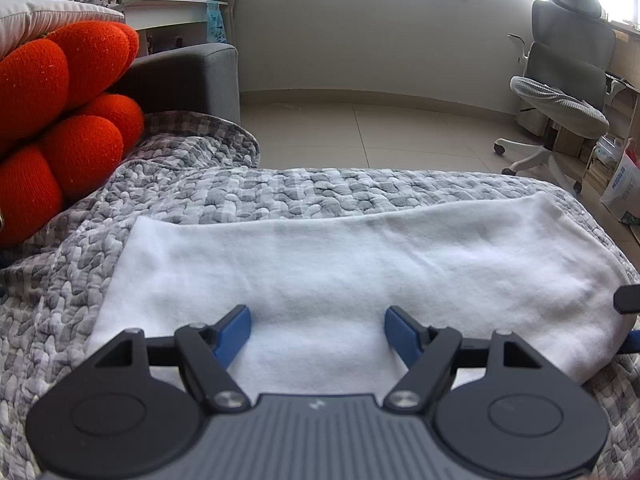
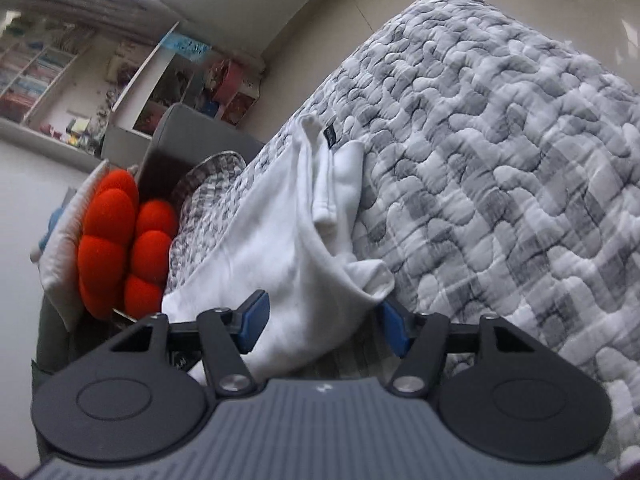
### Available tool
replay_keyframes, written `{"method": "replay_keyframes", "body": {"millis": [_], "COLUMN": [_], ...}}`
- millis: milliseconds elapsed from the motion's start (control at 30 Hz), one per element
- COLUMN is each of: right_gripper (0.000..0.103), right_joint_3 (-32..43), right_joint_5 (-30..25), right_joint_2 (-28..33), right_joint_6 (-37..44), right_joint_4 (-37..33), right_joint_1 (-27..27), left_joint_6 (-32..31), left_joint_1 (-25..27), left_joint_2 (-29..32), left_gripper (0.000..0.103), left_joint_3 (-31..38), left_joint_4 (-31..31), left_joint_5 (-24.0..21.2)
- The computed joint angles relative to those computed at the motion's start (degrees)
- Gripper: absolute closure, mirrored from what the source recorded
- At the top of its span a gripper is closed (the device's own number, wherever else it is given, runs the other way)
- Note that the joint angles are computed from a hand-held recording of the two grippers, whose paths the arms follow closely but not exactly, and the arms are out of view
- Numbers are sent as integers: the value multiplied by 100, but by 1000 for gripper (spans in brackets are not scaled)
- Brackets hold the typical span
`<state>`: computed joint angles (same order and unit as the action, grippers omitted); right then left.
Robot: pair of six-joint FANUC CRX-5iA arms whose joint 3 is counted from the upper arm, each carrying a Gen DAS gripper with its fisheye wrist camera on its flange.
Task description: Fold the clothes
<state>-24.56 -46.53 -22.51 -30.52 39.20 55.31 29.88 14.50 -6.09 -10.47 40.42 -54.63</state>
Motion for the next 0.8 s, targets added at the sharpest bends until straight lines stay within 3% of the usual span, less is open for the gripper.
{"method": "replay_keyframes", "body": {"millis": [267,367,500,667,800], "right_gripper": [39,39,34,34,37], "right_joint_3": [-154,-76,-244,-491,-102], "right_joint_5": [69,1,471,1068,604], "right_joint_2": [63,158,142,142,412], "right_joint_6": [-367,-47,64,-194,344], "right_joint_4": [472,503,638,987,896], "right_joint_1": [-80,-149,-381,-707,-536], "left_joint_6": [4,11,20,21,12], "left_joint_1": [10,13,21,25,26], "left_joint_2": [3,13,33,47,50], "left_gripper": [27,27,27,27,27], "left_joint_3": [6,19,41,56,59], "left_joint_4": [9,7,11,15,6], "left_joint_5": [-31,-46,-76,-99,-100]}}
